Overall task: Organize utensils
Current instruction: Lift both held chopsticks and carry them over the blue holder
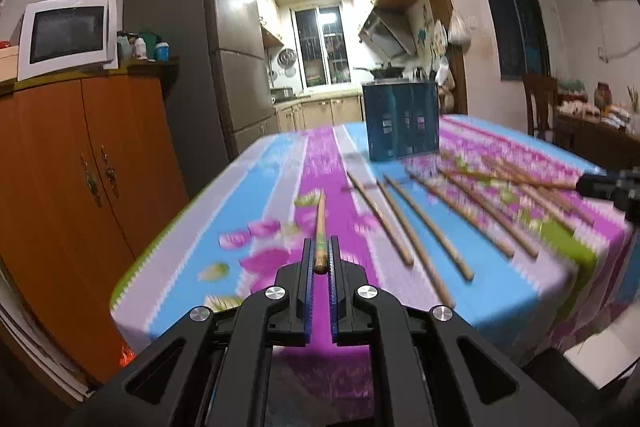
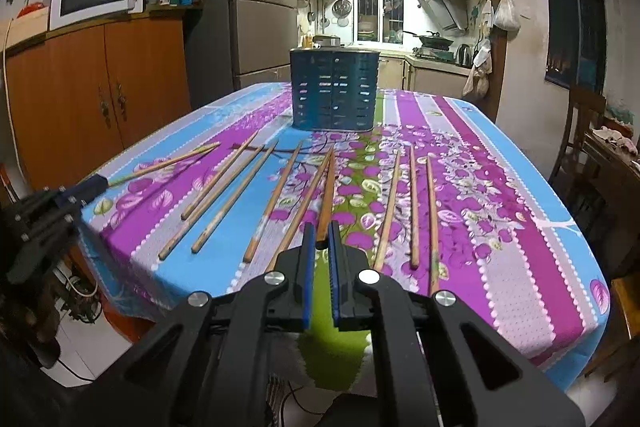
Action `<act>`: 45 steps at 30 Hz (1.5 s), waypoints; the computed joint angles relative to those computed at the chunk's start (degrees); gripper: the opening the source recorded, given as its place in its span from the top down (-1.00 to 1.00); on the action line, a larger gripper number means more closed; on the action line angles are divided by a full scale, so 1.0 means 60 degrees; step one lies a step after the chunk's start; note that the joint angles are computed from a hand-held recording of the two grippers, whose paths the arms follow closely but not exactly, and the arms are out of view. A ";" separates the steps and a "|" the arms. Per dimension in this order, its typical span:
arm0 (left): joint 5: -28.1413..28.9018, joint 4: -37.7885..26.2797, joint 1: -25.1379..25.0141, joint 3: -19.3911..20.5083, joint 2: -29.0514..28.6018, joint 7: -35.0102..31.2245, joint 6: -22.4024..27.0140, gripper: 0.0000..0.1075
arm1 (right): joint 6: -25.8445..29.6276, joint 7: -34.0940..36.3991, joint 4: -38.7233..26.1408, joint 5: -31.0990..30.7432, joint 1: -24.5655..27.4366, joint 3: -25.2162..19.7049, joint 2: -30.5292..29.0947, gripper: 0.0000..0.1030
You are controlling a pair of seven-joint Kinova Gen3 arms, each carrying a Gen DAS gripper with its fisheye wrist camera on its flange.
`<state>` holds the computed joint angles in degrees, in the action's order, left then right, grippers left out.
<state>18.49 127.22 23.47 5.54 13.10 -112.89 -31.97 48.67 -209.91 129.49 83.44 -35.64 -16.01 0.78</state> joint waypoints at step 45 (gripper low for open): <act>-0.3847 -0.6782 -0.4694 0.4806 0.0817 0.3641 0.6491 0.86 | -0.4000 0.5726 -0.2742 -0.1989 0.3510 0.0980 -0.1522 0.91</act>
<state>-4.60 86.53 -4.70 34.37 18.01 -91.04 6.98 24.67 -175.55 113.03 71.51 -14.58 -10.13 -8.36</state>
